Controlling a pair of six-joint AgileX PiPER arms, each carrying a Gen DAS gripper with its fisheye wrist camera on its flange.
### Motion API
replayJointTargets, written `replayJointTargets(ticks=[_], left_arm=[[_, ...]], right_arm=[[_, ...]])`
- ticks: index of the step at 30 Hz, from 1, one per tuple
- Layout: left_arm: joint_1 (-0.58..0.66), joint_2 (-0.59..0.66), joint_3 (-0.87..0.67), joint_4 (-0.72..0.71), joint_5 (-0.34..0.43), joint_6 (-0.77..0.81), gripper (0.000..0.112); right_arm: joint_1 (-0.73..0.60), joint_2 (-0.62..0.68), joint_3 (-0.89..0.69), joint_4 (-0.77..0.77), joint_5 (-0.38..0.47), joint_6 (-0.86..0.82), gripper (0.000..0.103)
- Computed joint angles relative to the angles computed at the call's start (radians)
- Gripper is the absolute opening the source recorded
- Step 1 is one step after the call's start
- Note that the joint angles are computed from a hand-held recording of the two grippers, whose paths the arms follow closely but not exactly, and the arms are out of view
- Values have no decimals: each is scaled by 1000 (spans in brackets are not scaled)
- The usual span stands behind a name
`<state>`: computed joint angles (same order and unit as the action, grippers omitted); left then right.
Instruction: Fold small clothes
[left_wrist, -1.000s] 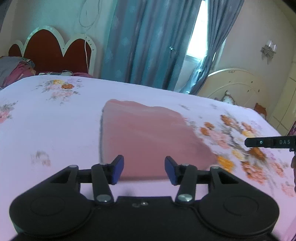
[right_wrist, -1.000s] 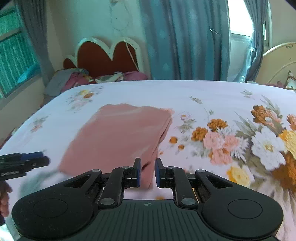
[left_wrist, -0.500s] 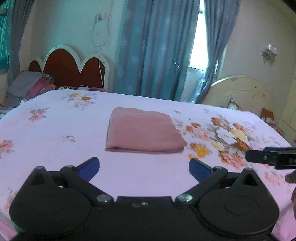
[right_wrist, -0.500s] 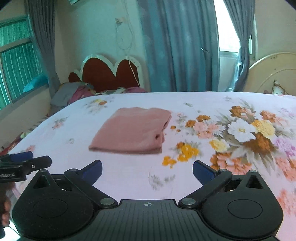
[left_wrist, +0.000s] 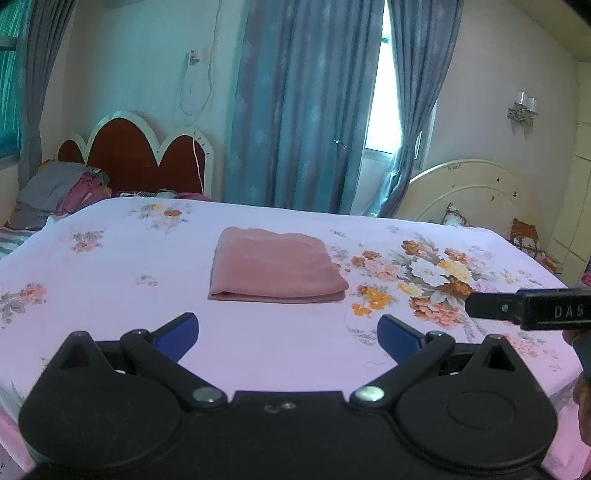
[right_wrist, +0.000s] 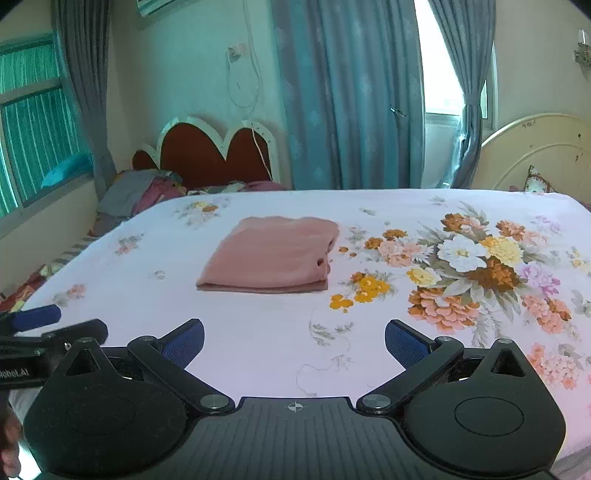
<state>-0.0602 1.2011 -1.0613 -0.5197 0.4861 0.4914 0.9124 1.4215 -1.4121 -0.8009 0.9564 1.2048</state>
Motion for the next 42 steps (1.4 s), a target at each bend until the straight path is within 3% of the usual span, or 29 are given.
replayJointTargets(ticks=[19, 42], left_arm=[[6, -27, 17, -63, -11, 68, 103], [28, -4, -13, -106, 0, 154, 103]], right_arm=[[44, -23, 3, -56, 62, 6, 103], [18, -20, 0, -52, 34, -34, 103]])
